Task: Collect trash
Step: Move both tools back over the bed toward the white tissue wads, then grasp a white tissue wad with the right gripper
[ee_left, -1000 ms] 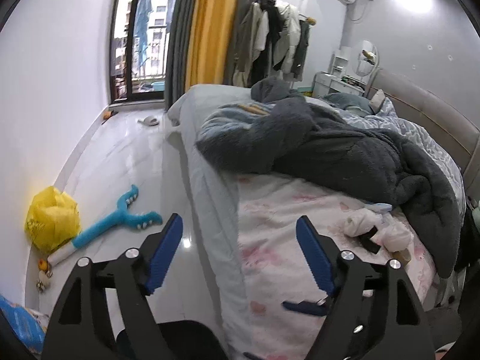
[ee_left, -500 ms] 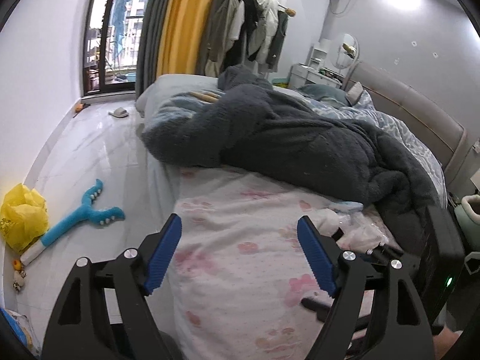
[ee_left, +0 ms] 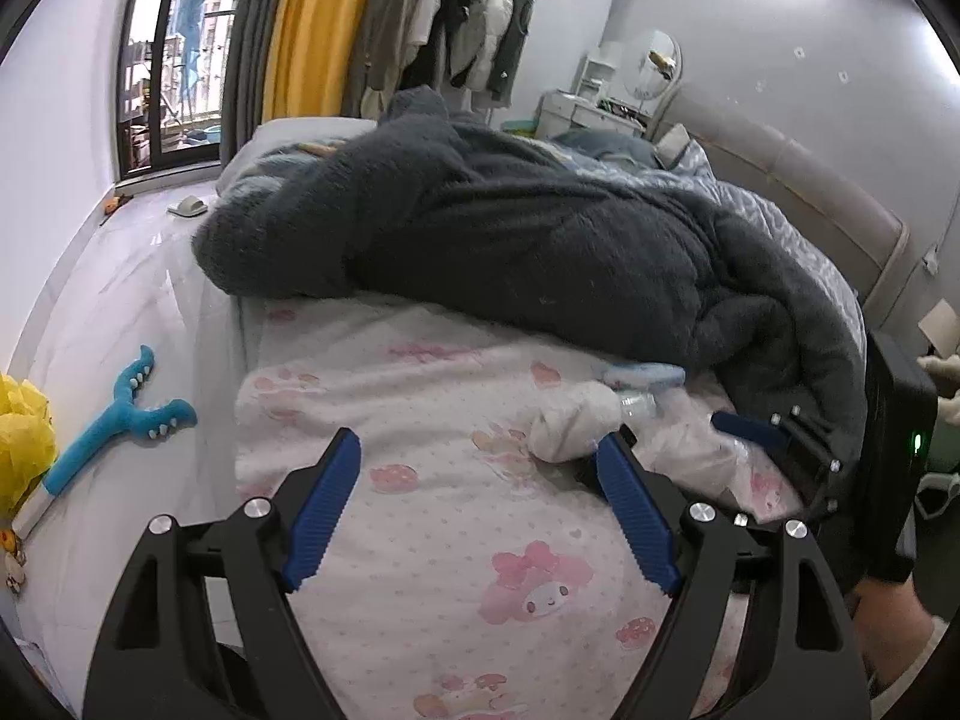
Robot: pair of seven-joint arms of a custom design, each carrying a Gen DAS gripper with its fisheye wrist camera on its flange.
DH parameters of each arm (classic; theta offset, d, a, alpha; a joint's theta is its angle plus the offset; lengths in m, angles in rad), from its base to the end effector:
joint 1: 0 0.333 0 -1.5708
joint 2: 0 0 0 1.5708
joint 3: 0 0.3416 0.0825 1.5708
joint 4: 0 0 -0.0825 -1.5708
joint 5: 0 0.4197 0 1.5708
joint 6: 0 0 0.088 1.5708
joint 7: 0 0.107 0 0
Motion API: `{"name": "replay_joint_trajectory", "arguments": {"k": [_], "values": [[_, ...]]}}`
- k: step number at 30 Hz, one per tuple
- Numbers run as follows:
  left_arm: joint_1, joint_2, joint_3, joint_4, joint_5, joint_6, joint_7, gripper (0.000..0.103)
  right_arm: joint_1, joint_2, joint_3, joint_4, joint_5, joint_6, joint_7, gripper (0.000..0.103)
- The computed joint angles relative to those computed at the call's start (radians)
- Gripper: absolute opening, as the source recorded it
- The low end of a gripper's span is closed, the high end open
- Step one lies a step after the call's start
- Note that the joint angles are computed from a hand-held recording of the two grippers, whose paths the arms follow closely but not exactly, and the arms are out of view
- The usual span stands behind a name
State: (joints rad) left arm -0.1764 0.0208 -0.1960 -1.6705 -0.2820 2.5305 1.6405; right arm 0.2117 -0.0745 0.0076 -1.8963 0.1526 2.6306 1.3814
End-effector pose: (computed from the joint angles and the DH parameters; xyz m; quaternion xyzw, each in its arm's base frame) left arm 0.6112 -0.2339 0.6981 -0.5452 0.7246 -0.3975 0.1404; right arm 0.6079 0.1318 0.6450 -0.7408 0.5419 -0.2301 0.3234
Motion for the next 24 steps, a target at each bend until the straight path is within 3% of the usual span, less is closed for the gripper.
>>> {"name": "replay_joint_trajectory", "arguments": {"k": [18,24], "values": [[-0.055,0.078,-0.040,0.053,-0.054,-0.116,0.159,0.083,-0.060,0.066,-0.012,0.063,-0.065,-0.143,-0.018,0.084],[-0.072,0.111,-0.040,0.078,-0.018,-0.131,0.142,0.083,-0.072,0.077,-0.011,0.071,-0.077,-0.167,-0.040,0.069]]}}
